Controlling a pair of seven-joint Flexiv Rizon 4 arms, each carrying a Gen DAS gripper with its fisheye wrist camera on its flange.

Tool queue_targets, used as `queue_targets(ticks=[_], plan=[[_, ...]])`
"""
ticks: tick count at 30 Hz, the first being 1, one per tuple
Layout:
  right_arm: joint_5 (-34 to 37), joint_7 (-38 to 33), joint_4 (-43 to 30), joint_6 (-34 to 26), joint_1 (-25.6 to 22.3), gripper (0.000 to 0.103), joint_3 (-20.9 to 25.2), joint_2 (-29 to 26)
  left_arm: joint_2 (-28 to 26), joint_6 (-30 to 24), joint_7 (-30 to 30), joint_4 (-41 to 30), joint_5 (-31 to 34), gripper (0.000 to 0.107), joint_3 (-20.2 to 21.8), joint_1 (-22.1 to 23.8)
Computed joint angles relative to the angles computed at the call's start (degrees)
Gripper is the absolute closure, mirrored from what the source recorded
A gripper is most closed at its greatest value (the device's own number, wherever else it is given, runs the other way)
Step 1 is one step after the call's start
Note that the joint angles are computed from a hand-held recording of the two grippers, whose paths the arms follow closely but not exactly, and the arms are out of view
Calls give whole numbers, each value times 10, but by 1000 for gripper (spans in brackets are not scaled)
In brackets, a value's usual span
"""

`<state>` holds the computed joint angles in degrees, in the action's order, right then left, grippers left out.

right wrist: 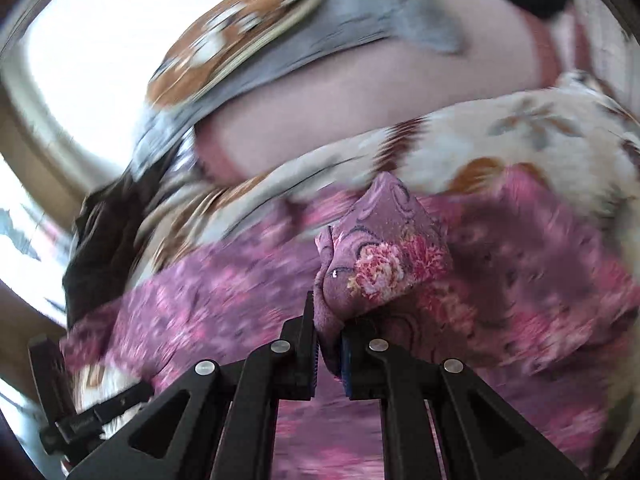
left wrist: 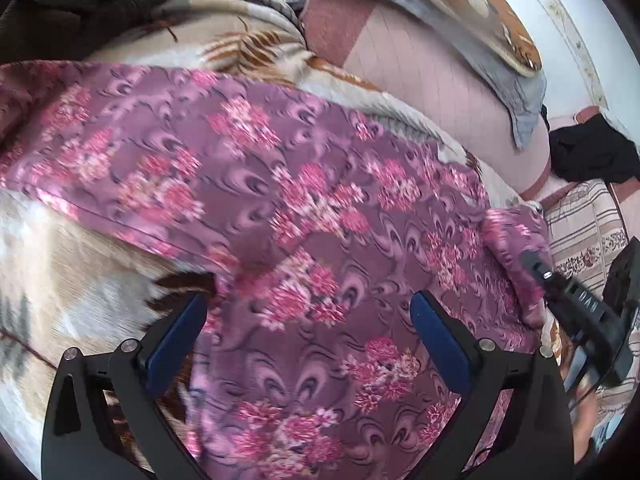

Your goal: Fold small clothes

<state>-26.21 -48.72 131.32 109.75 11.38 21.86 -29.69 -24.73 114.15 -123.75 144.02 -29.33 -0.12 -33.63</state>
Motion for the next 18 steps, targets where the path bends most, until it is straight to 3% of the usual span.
queue_targets(ticks=[4, 7, 11, 13, 15, 18], plan=[[5, -7, -5, 3, 57, 95, 6, -6, 16, 28, -35, 29, 41, 5, -21, 49], [3, 0, -10, 1, 85, 87, 19, -18, 21, 42, -62, 43, 76, 5, -34, 86], [-43, 9, -3, -35, 58, 72, 79, -40, 10, 69, -119, 50, 176, 5, -76, 175], [-73, 3, 10, -38, 8, 70, 130, -57, -4, 83, -148, 46, 237, 5, -103, 224], [-85, 4, 35, -19, -22, 71, 148, -49, -18, 90, -165, 37, 284, 5, -123, 258], [-91, 22, 84, 34, -62, 69, 138, -19, -36, 78, -173, 17, 335, 5, -153, 291]])
